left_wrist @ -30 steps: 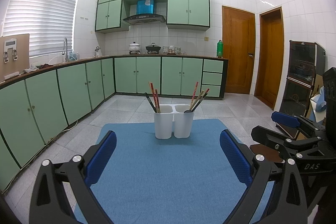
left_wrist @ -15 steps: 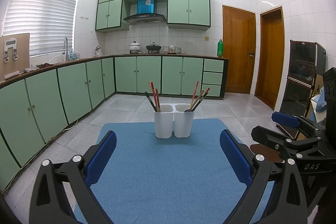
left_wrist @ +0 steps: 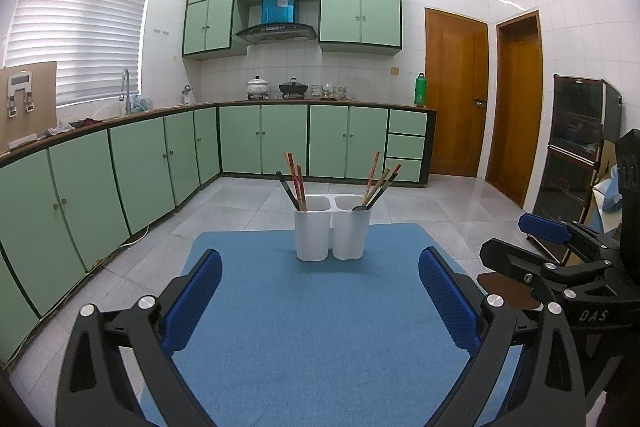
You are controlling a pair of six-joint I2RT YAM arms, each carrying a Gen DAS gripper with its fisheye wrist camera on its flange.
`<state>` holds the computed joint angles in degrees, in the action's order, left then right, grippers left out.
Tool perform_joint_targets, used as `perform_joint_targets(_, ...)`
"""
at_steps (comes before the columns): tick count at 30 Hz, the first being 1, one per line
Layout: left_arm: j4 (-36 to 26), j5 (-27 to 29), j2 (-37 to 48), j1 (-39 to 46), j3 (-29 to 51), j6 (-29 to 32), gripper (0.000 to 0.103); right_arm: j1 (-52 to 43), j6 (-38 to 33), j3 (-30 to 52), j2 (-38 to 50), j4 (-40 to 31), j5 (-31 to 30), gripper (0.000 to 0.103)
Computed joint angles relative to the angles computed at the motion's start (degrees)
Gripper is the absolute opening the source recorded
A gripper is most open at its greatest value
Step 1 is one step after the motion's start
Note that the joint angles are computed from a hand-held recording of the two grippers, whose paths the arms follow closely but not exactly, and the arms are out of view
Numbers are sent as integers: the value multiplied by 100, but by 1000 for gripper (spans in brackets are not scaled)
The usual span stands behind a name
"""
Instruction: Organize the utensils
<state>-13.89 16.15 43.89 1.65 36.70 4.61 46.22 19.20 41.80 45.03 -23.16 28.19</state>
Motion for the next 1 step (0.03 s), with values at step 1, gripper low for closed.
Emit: perform_joint_targets(1, 1, -44, -6, -43, -5, -14, 97, 5, 6, -1, 9, 4, 2, 97)
